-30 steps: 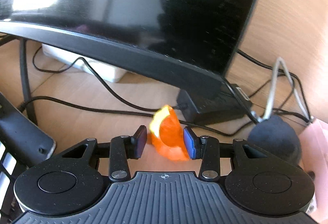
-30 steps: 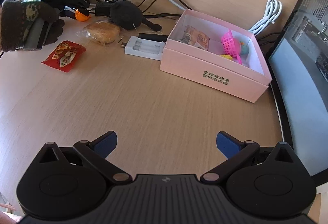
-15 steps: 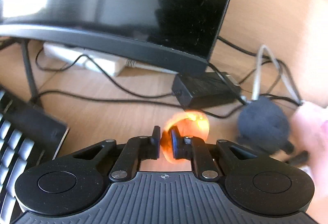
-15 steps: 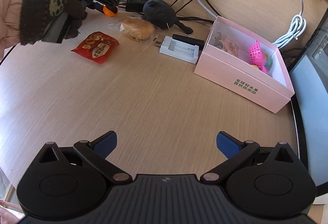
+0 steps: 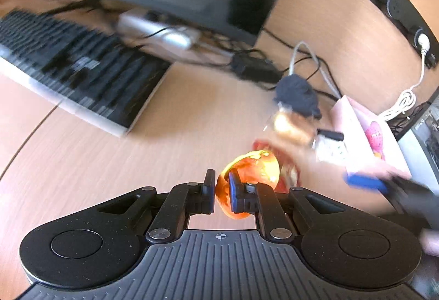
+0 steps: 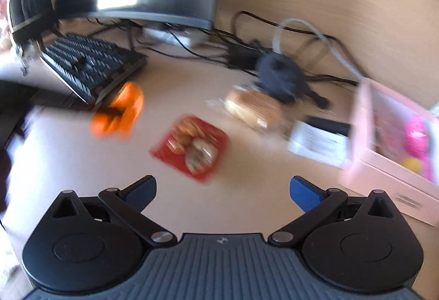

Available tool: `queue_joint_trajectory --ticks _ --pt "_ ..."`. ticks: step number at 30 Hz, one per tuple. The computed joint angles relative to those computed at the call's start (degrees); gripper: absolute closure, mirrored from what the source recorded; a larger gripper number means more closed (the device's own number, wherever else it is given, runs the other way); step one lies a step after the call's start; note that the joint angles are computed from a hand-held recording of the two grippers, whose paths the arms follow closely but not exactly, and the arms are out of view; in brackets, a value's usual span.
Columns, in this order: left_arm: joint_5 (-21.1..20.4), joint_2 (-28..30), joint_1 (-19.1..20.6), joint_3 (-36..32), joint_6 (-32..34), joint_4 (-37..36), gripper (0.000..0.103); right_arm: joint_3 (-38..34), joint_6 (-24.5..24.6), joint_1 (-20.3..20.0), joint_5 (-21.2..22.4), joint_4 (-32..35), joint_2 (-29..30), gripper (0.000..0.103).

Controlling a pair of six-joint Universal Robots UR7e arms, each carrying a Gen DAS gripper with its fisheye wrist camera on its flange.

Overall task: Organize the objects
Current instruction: 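Grasp the orange toy with the left gripper while the right grasps the red snack packet, then carry the orange toy and red packet over the pink box and release both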

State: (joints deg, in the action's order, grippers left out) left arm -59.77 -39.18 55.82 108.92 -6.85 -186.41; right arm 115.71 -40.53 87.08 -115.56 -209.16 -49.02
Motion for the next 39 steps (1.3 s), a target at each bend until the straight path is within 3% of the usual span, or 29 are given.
queue_joint_trajectory --ticks 3,7,11,14,21,28,35,39 --pt "1.55 -3.34 -0.87 4.76 -3.59 1.05 0.091 -5.70 3.84 0.18 1.64 4.43 3.70 0.000" --pt "1.56 -6.46 -1.40 9.31 -5.38 0.39 0.091 -12.59 5.00 1.07 -2.52 5.71 9.55 0.000" --pt "0.29 -7.10 -0.96 9.95 -4.07 0.08 0.091 -14.41 6.30 1.10 -3.94 8.47 10.30 0.021" --pt "-2.09 -6.61 -0.66 9.14 -2.30 1.00 0.091 -13.72 5.95 1.39 -4.55 9.02 9.67 0.024" --pt "-10.71 -3.59 -0.44 5.53 4.03 7.63 0.091 -3.58 1.62 2.10 -5.75 1.47 3.32 0.027" --pt "-18.04 0.50 -2.10 -0.50 10.12 15.11 0.090 8.48 -1.06 0.89 -10.79 -10.17 -4.59 0.027" --pt "-24.43 5.27 -4.82 -7.64 14.10 18.40 0.091 17.16 4.23 -2.22 -13.78 -20.01 -11.55 0.027" --pt "-25.94 8.19 -6.57 -11.57 14.63 19.27 0.091 21.17 5.60 -4.01 -13.62 -23.26 -14.77 0.028"
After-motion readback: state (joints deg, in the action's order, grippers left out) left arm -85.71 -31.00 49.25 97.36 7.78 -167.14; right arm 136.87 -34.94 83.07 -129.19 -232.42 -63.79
